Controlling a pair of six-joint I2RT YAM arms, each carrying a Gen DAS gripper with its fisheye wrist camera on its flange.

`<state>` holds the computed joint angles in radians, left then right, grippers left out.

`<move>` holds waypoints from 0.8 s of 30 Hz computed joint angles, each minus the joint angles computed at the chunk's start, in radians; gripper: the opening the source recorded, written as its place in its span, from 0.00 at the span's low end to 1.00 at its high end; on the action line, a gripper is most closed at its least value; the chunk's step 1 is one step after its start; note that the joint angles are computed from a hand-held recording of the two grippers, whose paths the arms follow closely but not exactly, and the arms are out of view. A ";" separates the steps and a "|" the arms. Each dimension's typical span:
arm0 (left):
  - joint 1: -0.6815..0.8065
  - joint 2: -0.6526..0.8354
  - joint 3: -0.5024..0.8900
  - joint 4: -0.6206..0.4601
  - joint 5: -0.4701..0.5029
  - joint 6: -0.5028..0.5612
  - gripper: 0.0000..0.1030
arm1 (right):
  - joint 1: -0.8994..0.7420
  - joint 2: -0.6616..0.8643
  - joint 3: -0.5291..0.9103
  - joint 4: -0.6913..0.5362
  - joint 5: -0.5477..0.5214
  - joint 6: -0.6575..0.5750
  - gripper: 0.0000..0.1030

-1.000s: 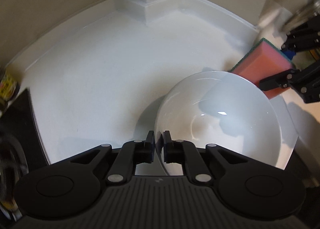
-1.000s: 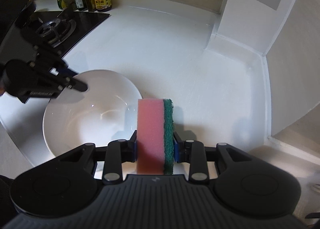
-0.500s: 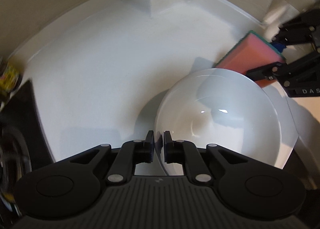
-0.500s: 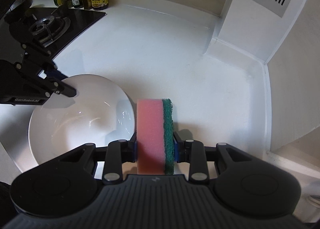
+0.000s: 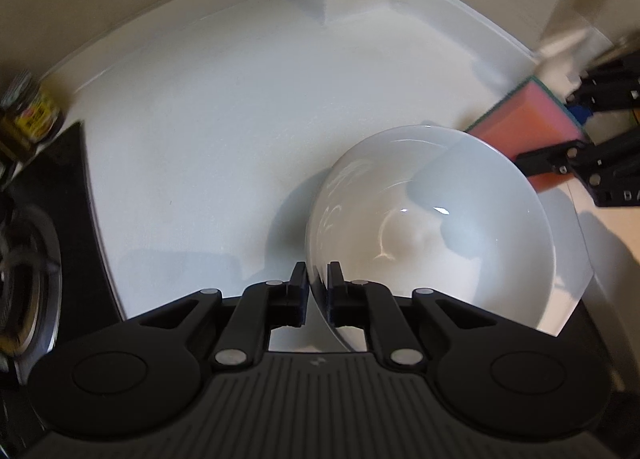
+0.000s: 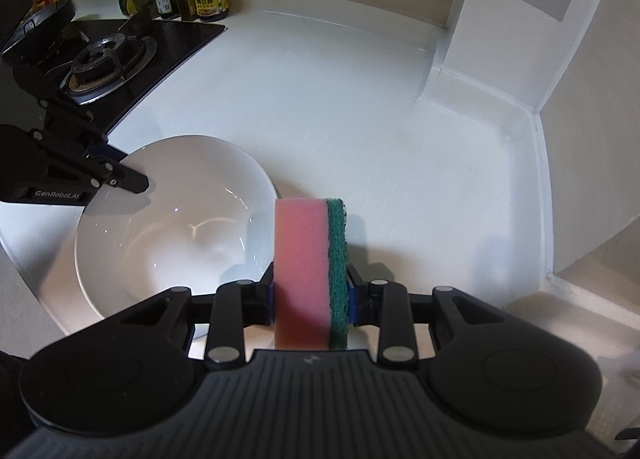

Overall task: Clean bowl
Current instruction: 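Keep scrubbing the bowl's outer wall with the sponge in the right gripper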

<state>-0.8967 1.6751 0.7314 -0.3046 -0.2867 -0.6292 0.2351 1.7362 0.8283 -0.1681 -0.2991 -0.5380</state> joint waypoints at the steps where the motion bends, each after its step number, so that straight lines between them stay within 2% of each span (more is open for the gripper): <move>1: 0.008 0.003 -0.001 0.010 0.006 0.030 0.07 | 0.002 0.002 0.005 0.001 0.003 -0.001 0.27; 6: 0.068 0.032 0.022 0.052 0.057 0.234 0.07 | 0.024 0.035 0.049 0.030 0.010 0.023 0.27; 9: 0.087 0.062 0.049 0.060 0.072 0.297 0.08 | 0.040 0.058 0.087 0.020 -0.012 0.027 0.27; 10: 0.090 0.067 0.054 0.060 0.073 0.300 0.08 | 0.054 0.057 0.086 0.028 0.012 0.022 0.27; 13: 0.093 0.077 0.063 0.056 0.067 0.235 0.08 | 0.069 0.058 0.081 0.039 0.037 0.026 0.27; 14: 0.089 0.080 0.069 0.040 0.060 0.168 0.09 | 0.065 0.059 0.079 0.041 0.032 0.027 0.27; 16: 0.070 0.073 0.073 0.004 0.029 0.055 0.17 | 0.051 0.060 0.074 0.044 0.012 0.032 0.27; 20: 0.027 0.015 0.016 -0.007 -0.001 -0.103 0.17 | 0.026 0.054 0.052 0.060 -0.019 0.031 0.27; 23: 0.012 0.003 -0.030 0.037 -0.004 -0.136 0.17 | 0.012 0.038 0.029 0.063 -0.027 0.020 0.27; 24: 0.020 0.008 -0.036 0.054 0.006 -0.120 0.13 | 0.008 0.029 0.021 0.059 -0.027 0.014 0.27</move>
<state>-0.8772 1.6829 0.6959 -0.2502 -0.2812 -0.7491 0.2435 1.7653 0.8489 -0.1088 -0.3257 -0.5243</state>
